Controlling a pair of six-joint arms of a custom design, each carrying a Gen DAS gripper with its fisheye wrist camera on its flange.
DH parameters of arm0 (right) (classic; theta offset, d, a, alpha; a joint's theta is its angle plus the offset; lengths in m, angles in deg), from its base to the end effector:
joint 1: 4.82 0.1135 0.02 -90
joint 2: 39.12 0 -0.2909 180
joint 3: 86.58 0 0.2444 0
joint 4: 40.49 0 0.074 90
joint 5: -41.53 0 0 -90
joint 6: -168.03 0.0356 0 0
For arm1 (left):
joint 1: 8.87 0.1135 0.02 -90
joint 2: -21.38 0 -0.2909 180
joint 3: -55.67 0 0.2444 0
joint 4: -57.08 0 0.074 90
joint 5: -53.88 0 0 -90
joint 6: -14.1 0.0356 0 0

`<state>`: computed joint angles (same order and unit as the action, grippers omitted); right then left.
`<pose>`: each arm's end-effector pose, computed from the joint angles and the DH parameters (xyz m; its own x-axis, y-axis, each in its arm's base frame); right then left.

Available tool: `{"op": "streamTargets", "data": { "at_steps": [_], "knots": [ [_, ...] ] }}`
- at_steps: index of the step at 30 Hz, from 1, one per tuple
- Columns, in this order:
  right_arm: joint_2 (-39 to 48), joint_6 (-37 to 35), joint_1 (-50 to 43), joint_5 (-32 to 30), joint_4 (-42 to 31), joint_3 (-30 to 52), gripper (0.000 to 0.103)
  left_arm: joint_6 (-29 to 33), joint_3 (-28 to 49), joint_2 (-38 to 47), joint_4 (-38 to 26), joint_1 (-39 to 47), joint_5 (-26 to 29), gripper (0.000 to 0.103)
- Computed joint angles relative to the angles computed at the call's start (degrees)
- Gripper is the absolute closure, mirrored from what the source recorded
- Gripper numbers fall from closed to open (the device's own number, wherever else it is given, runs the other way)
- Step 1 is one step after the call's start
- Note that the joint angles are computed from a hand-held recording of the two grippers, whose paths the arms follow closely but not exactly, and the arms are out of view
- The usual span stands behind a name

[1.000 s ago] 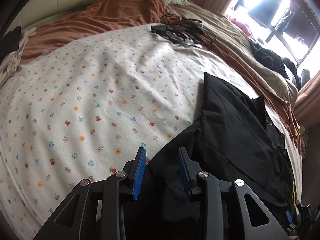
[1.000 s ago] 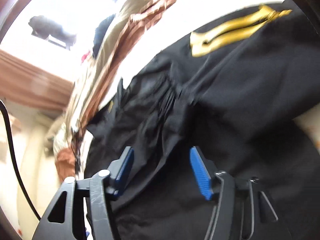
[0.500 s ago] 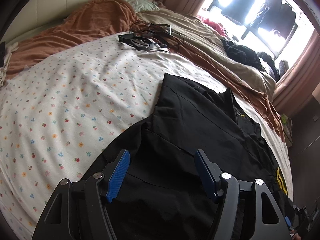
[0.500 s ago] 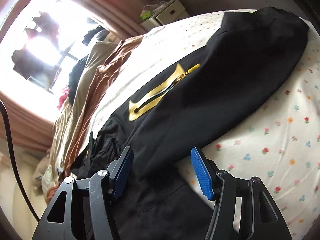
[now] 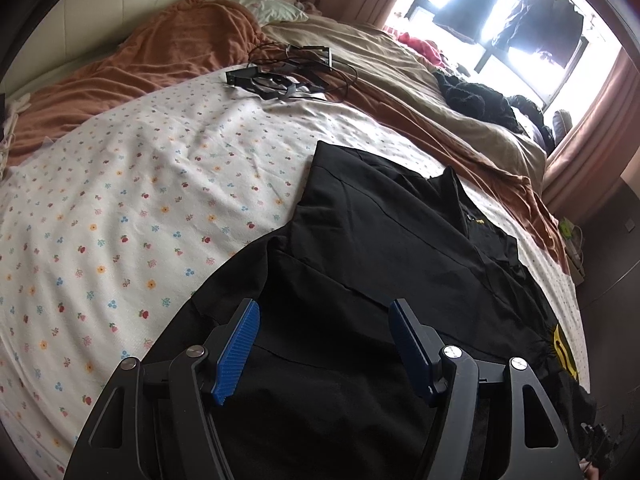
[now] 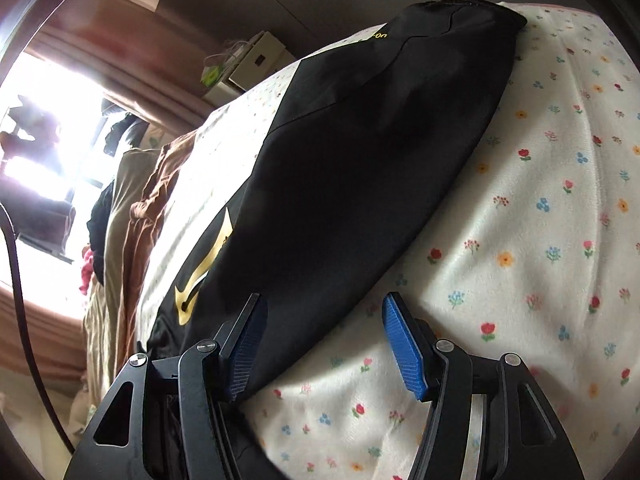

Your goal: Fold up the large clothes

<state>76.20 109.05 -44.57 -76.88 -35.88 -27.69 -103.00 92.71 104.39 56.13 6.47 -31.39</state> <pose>0.2758 -0.2074 0.0900 -0.3446 0.8762 -0.3370 0.5997 0.4817 0.6391 0.2219 0.0578 0.1466 -0.5317 -0.6166 -0.5806 -0.5072 0.7808 -0.3648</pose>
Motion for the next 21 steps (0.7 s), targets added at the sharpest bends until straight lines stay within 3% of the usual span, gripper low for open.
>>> {"op": "streamTargets", "data": {
  "at_steps": [2, 3, 4, 6, 8, 12, 21],
  "knots": [
    [0.29, 0.83, 1.1, 1.2, 2.72, -0.11, 0.045, 0.35, -0.08, -0.07, -0.04, 0.41, 0.05, 0.034],
    [0.55, 0.39, 1.2, 2.01, 3.61, 0.01, 0.053, 0.42, -0.05, 0.03, -0.05, 0.64, 0.21, 0.034],
    [0.68, -0.17, 1.15, 2.62, 4.21, -0.11, 0.072, 0.48, -0.04, 0.07, -0.08, 1.03, 0.5, 0.034],
    [1.2, -0.79, 0.37, 0.9, 4.17, 0.75, 0.095, 0.33, 0.0, 0.18, -0.02, 1.54, 1.04, 0.034],
    [-1.44, 1.79, -0.99, -2.73, 10.3, -2.97, 0.097, -0.02, 0.03, -0.15, -0.36, 1.82, 0.78, 0.034],
    [-12.32, 2.72, 0.89, -4.04, 16.3, -8.85, 0.098, -0.09, -0.38, -1.77, -0.61, 2.4, 0.89, 0.034],
    [-31.74, 4.0, 14.39, -4.06, 15.31, -14.66, 0.098, 0.0, -0.95, -6.76, -1.66, 3.78, 4.37, 0.034]
  ]
}}
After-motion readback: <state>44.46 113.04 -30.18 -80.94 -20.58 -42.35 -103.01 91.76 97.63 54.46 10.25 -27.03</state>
